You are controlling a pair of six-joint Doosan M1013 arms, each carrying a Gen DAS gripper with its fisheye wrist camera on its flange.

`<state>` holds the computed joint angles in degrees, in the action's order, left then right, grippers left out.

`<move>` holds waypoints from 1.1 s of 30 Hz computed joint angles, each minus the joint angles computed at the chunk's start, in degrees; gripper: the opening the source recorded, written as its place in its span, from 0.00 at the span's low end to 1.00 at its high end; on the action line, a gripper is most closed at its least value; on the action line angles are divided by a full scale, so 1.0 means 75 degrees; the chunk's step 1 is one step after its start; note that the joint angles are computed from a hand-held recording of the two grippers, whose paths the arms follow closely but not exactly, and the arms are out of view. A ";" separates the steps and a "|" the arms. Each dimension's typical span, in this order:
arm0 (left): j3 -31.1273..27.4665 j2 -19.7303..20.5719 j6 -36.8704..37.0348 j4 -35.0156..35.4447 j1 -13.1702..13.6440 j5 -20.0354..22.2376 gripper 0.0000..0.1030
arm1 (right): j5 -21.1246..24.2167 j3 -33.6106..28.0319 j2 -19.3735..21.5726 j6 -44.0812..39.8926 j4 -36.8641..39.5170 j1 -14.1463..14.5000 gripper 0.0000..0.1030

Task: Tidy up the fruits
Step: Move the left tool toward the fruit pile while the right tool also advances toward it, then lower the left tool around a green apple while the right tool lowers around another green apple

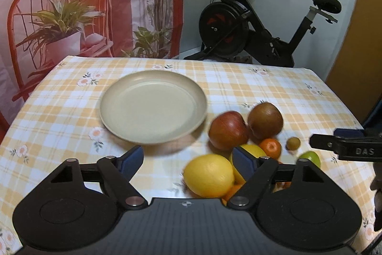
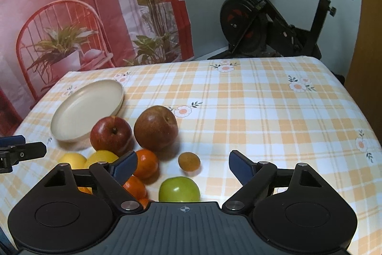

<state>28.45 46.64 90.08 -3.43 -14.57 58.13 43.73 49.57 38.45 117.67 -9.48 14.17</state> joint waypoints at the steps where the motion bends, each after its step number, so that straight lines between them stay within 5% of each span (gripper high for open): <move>1: 0.0154 -0.0072 -0.0011 -0.0031 -0.0016 -0.0077 0.78 | -0.0051 0.0065 -0.0023 -0.0057 -0.0028 0.0004 0.79; 8: 0.0916 -0.0431 -0.0226 0.0122 -0.0164 -0.0481 0.66 | -0.0611 0.0666 -0.0262 -0.0772 0.0246 -0.0011 0.74; 18: 0.1539 -0.0691 0.0707 -0.0441 -0.0337 -0.0625 0.65 | -0.1388 0.1462 -0.0601 -0.0943 0.0461 -0.0101 0.69; 33: 0.0890 -0.0238 0.0238 -0.1519 -0.0234 0.0564 0.64 | -0.1697 0.1793 -0.0736 -0.1054 0.0814 -0.0146 0.67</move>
<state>35.12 44.86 91.86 -14.82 -16.32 62.36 31.00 63.01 32.92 109.77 -3.37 13.07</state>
